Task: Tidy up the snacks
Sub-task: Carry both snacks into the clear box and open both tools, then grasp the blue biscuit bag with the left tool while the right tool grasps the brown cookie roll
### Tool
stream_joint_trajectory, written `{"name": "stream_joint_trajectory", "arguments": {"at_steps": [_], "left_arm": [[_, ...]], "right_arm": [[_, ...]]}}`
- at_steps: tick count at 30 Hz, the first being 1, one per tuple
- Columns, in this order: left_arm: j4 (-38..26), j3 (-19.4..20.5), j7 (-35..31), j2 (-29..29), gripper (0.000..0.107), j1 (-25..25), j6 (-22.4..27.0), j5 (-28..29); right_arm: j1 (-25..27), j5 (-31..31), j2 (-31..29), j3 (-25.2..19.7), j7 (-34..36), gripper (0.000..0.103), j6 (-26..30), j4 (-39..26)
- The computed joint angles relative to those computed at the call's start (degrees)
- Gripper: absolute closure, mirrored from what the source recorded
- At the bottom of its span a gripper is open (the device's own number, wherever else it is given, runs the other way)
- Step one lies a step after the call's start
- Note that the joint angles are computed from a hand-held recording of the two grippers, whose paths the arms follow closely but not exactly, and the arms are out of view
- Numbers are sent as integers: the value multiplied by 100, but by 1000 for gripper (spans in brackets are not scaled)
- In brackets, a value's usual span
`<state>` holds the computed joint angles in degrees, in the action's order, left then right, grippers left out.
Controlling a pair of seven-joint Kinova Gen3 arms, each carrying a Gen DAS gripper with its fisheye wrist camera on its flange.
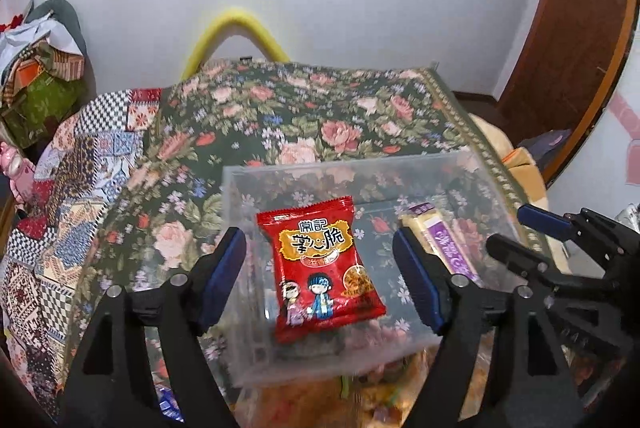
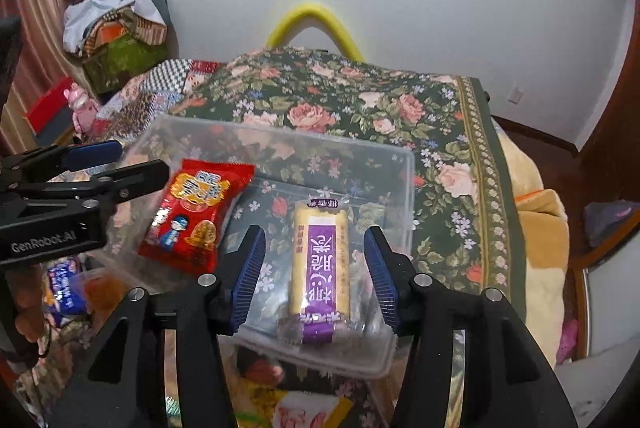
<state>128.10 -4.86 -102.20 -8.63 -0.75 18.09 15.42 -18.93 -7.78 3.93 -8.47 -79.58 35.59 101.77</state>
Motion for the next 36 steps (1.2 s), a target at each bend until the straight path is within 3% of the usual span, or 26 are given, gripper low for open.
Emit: {"name": "stream_joint_trajectory", "arguments": {"at_steps": [4, 11, 17, 24, 30, 36], "left_arm": [[126, -188, -140, -557, 23, 3, 197, -102], [352, -961, -663, -1352, 17, 53, 865, -193], [730, -1426, -1054, -1634, 16, -290, 1133, -417], [1087, -2431, -2038, -1402, 15, -233, 1311, -63], [1425, -2641, -2909, -965, 15, -380, 1103, 402], [1613, -2689, -3715, -377, 14, -435, 812, 1064]], "right_arm": [[98, -174, -379, 56, 150, 53, -14, 159], [231, -338, -1007, 235, 313, 49, 56, 499], [317, -250, -1324, 338, 290, 44, 121, 844], [482, -127, -1473, 460, 210, 36, 249, 1241], [652, -246, -1261, 643, 302, 36, 418, 1447], [755, -60, -934, 508, 116, 36, 338, 1459]]}}
